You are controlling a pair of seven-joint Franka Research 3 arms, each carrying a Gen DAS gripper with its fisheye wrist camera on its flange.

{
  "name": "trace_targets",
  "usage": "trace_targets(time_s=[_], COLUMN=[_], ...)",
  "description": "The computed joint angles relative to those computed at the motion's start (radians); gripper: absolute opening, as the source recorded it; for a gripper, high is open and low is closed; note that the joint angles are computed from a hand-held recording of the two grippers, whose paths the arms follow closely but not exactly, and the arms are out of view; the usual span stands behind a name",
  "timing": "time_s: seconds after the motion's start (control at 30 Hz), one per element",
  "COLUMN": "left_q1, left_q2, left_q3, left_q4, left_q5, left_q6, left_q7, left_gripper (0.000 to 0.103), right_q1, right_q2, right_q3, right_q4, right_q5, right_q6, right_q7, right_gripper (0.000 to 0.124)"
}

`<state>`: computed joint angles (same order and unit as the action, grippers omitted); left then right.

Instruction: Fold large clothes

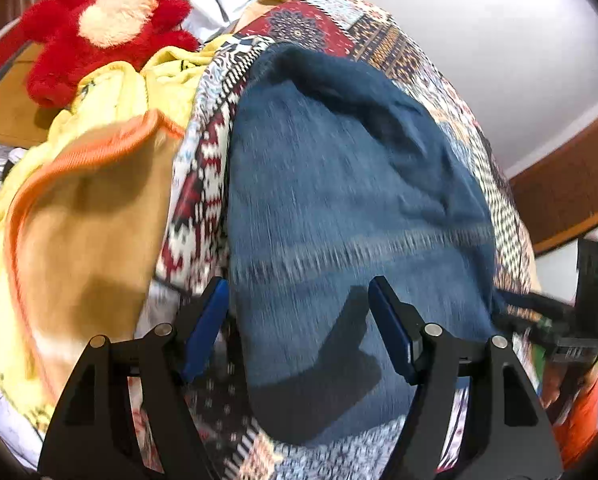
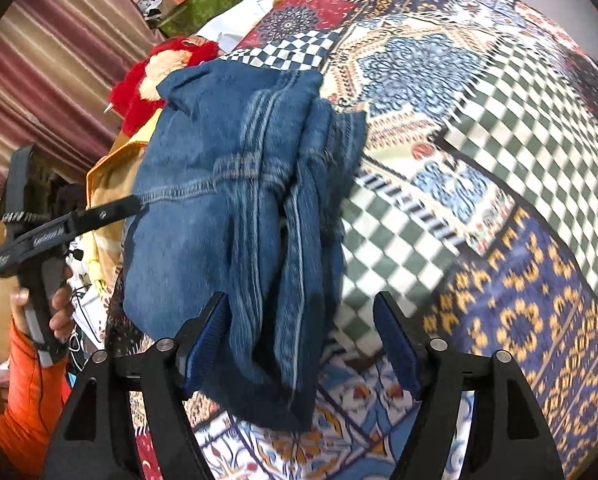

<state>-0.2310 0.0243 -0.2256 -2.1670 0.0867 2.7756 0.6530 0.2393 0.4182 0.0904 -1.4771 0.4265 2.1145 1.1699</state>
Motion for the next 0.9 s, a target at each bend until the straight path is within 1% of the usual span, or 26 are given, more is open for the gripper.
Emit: trace_targets(time_s=[0.03, 0.07, 0.1, 0.23, 0.3, 0.4, 0.47, 0.57, 0.63, 0.77, 0.83, 0.9], left_q1=[-0.007, -0.016, -0.022, -0.061, -0.082, -0.101, -0.112, -0.123, -0.128, -0.141, -0.15, -0.162], left_q2=[-0.007, -0.014, 0.003, 0.017, -0.002, -0.028, -0.056, -0.113, -0.146, -0.208, -0.225, -0.226], left_q3=[-0.003, -0.007, -0.01, -0.024, -0.034, -0.048, -0.063, -0.093, -0.118, -0.185, -0.217, -0.252], left_q4=[-0.01, -0.017, -0.003, 0.013, 0.027, 0.056, 0.079, 0.108, 0.128, 0.17, 0.194, 0.225], left_q5=[0.044, 0.109, 0.17, 0.296, 0.371, 0.481, 0.57, 0.695, 0.775, 0.942, 1.012, 1.082], left_q6=[-0.003, -0.01, -0.021, -0.093, -0.155, -0.223, -0.272, -0.34, -0.384, -0.481, -0.535, -0.596], left_q7=[-0.034, -0.094, -0.149, -0.258, -0.304, -0.376, -0.445, -0.525, -0.565, -0.638, -0.654, -0.672], left_gripper=[0.072, 0.074, 0.074, 0.074, 0.074, 0.074, 0.074, 0.074, 0.074, 0.074, 0.074, 0.074], right_q1=[-0.004, -0.002, -0.008, -0.012, -0.017, -0.015, -0.007, 0.006, 0.025, 0.072, 0.104, 0.141], right_q2=[-0.021, -0.029, -0.058, -0.18, -0.248, -0.344, -0.409, -0.5, -0.544, -0.65, -0.708, -0.768], right_q3=[-0.001, -0.001, -0.002, -0.014, -0.017, -0.018, -0.017, -0.033, -0.038, -0.051, -0.07, -0.084], right_q4=[-0.029, -0.04, -0.08, -0.221, -0.288, -0.371, -0.423, -0.483, -0.51, -0.57, -0.6, -0.634], right_q5=[0.009, 0.012, 0.021, 0.013, 0.032, 0.079, 0.141, 0.28, 0.334, 0.423, 0.49, 0.552], right_q6=[0.014, 0.024, 0.043, 0.105, 0.145, 0.222, 0.286, 0.337, 0.381, 0.479, 0.513, 0.567], right_q7=[0.0, 0.004, -0.008, -0.042, -0.073, -0.127, -0.173, -0.271, -0.308, -0.39, -0.444, -0.509], right_gripper=[0.073, 0.073, 0.073, 0.073, 0.073, 0.073, 0.073, 0.073, 0.073, 0.073, 0.073, 0.073])
